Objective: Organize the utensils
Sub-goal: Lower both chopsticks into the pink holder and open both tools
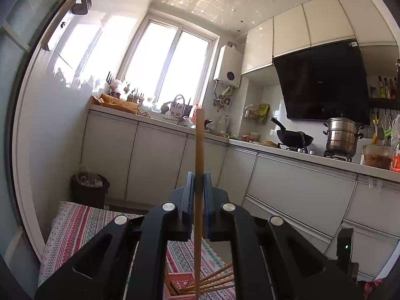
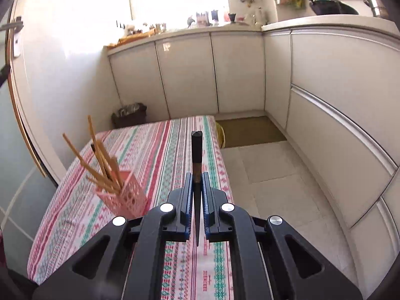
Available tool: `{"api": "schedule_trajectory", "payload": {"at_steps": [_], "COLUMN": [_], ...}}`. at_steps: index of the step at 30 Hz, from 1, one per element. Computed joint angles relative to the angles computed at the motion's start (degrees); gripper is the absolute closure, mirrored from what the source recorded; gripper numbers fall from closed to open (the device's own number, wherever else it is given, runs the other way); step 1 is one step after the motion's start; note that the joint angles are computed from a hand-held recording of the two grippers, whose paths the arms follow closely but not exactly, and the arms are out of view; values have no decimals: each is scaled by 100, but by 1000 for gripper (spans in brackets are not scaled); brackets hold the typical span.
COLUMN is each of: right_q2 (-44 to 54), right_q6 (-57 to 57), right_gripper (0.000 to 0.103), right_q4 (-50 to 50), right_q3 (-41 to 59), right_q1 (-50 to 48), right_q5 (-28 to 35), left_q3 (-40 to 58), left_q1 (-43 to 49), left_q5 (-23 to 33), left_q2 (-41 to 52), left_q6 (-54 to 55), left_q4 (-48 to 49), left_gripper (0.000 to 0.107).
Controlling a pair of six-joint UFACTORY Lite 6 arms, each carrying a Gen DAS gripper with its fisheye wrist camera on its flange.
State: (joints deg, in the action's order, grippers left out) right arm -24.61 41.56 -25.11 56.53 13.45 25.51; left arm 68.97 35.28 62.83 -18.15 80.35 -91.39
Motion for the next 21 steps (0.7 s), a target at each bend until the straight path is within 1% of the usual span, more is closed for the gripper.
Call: {"api": "schedule_trajectory", "payload": {"at_steps": [3,6,8,11,15,17,18,19,21], "right_q2": [337,761,1043,1514,2093,2288,2316,2370,2427], "right_q6": [-451,-1063,-1299,-1470,-1750,-1777,-1731,-1676,-1507], "right_gripper": [96,96,96,96,96,96,96,96,96], "right_q4": [420,1083,1349,1547,1842,1862,1829,1780,1728], "right_q3": [713,1457,1896,2649,3591,3867,3867,3898,3867], "right_q1": [-327,-603,-688,-658,-505,-392,-328,-264,-151], "right_q5": [-201,-407,-535,-617,-544,-534,-603,-638,-708], "left_q3": [-44,-151,-201,-193,-262,-420,-530,-633,-845], "left_q1": [-336,-716,-906,-1157,-1557,-1737,-1791,-1901,-2057], "left_q5": [-346,-828,-1098,-1437,-1976,-2179,-2181,-2296,-2504], "left_q2": [81,161,255,459,687,736,763,778,823], "left_q6": [66,303,478,684,1047,1384,1628,1850,2113], "left_q4": [17,-73,-208,-391,-593,-801,-985,-1115,-1116], "left_gripper": [100,100,100,100,100,100,100,100,99]}}
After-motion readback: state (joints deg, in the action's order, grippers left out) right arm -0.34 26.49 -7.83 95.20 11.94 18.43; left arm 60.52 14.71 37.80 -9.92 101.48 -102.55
